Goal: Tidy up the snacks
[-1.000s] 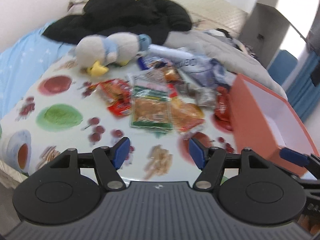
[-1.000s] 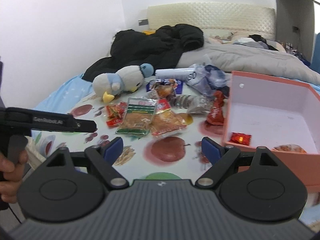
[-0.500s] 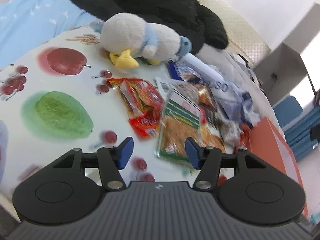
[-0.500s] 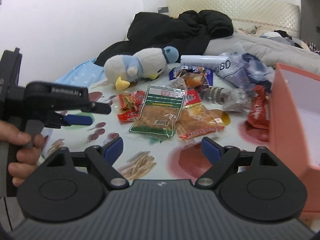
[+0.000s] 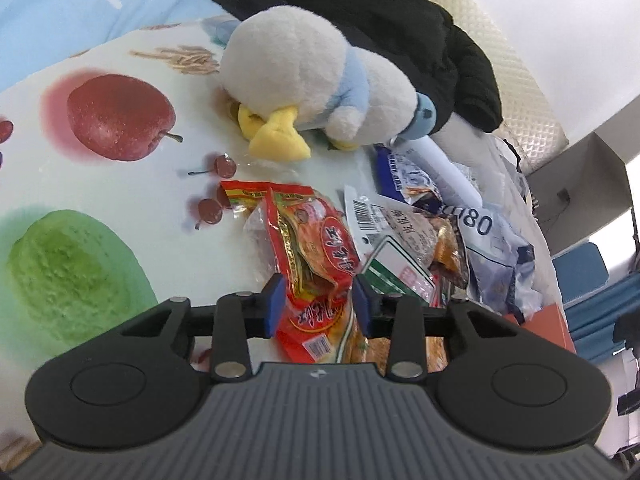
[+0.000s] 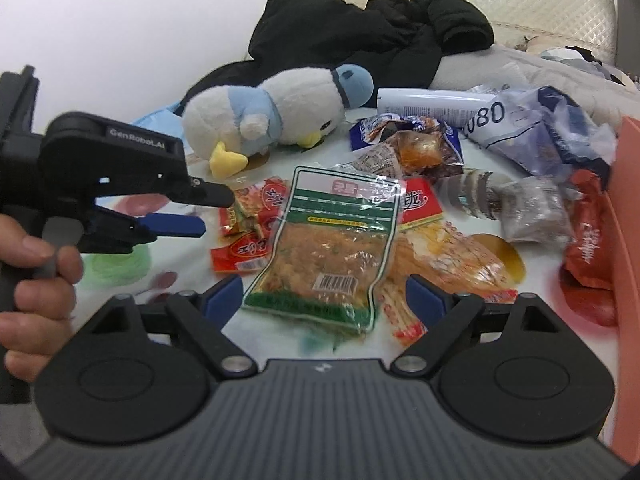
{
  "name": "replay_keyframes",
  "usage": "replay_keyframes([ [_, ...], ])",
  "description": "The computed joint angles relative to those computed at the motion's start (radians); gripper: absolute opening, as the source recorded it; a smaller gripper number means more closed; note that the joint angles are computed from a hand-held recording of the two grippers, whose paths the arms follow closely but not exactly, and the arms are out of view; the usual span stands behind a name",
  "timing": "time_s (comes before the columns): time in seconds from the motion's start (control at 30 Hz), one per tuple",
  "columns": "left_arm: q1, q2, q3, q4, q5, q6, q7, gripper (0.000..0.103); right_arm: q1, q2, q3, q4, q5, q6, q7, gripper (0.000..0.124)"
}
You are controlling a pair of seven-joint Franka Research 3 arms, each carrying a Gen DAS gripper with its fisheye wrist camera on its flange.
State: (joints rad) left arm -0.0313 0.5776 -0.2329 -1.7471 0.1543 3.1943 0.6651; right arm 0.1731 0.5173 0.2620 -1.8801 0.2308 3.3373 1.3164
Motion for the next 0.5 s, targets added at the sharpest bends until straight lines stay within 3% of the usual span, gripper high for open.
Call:
replay_keyframes([
  [0.17,-0.010,0.025,0.012,0.043,-0.007,-0.051,-0.010,0.036,0.132,0.060,-0.141,0.106,0.031,-0.074,0.007,0.090],
  [0.3,-0.038,0.009,0.045,0.038,-0.017,-0.073,-0.039,0.036,0.188,0.086,-0.202,0.141,0.037,-0.100,0.008,0.090],
  [0.37,-0.081,-0.013,0.099,0.023,-0.006,-0.081,-0.071,0.037,0.185,0.086,-0.194,0.132,0.034,-0.075,-0.004,0.090],
  [0.5,-0.080,-0.039,0.102,-0.006,-0.011,-0.094,-0.105,0.038,0.156,0.085,-0.155,0.123,0.041,-0.051,-0.019,0.091],
])
